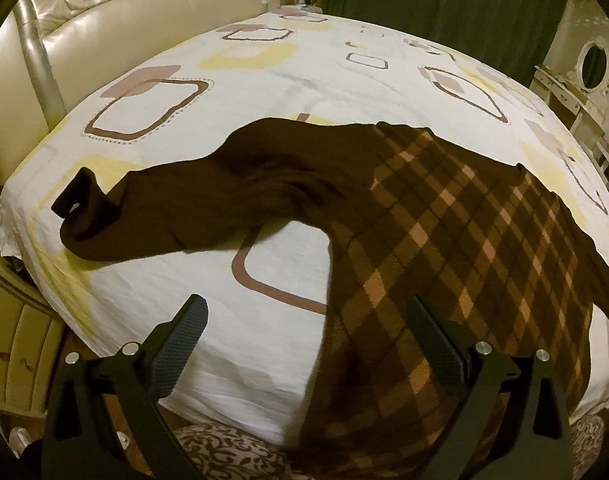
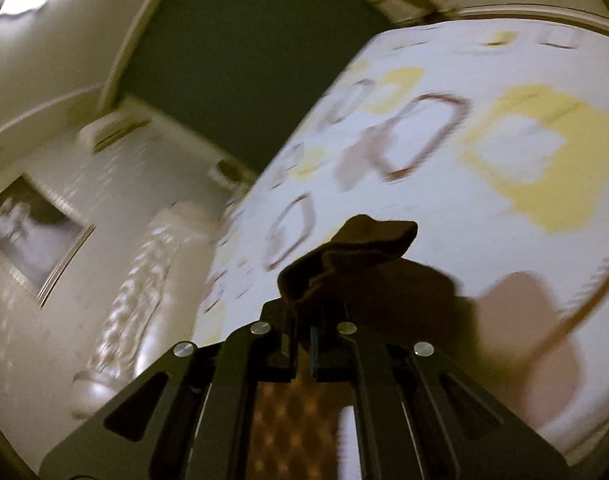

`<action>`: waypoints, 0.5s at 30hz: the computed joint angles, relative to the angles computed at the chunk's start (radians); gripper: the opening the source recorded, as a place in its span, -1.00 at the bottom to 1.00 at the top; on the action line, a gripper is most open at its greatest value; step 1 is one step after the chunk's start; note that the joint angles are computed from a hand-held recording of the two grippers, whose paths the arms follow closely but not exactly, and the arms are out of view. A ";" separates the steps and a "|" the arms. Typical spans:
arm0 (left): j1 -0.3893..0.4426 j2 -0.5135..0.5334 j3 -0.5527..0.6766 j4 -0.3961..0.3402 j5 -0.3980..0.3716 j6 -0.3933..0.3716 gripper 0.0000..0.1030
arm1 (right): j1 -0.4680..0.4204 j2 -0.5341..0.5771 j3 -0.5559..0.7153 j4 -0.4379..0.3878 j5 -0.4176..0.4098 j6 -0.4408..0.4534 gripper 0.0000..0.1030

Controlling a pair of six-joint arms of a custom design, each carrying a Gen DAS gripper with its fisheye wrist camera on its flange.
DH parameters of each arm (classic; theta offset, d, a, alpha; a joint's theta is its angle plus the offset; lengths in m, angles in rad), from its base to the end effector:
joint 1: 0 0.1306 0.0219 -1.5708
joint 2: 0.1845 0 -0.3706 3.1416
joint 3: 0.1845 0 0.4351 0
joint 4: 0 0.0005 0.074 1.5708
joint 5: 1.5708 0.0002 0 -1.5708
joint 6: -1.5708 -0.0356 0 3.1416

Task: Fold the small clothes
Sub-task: 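Carry the held sleeve across the sweater body and lay it down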

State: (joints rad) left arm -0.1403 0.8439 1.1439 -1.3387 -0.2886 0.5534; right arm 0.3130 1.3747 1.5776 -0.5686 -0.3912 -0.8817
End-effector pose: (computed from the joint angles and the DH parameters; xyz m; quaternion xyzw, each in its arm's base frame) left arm 0.2993 -0.0325 0.4833 -0.2328 0.9267 0.0420 0.2919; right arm 0.5131 0.1798 0.5504 0.1210 0.8066 0.4451 0.3696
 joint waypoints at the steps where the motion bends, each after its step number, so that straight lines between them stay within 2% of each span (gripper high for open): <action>1: 0.001 -0.002 -0.001 0.000 0.001 -0.004 0.92 | 0.025 0.022 0.032 -0.004 0.004 0.007 -0.94; 4: 0.007 -0.010 -0.004 0.009 0.004 -0.015 0.93 | 0.127 0.119 0.160 -0.026 0.006 0.039 -0.94; 9: 0.021 -0.029 -0.012 0.031 0.030 -0.018 0.93 | 0.266 0.282 0.370 -0.108 0.015 0.094 -0.94; 15: 0.031 -0.042 -0.020 0.041 0.036 -0.028 0.93 | 0.415 0.524 0.684 -0.289 0.053 0.190 -0.94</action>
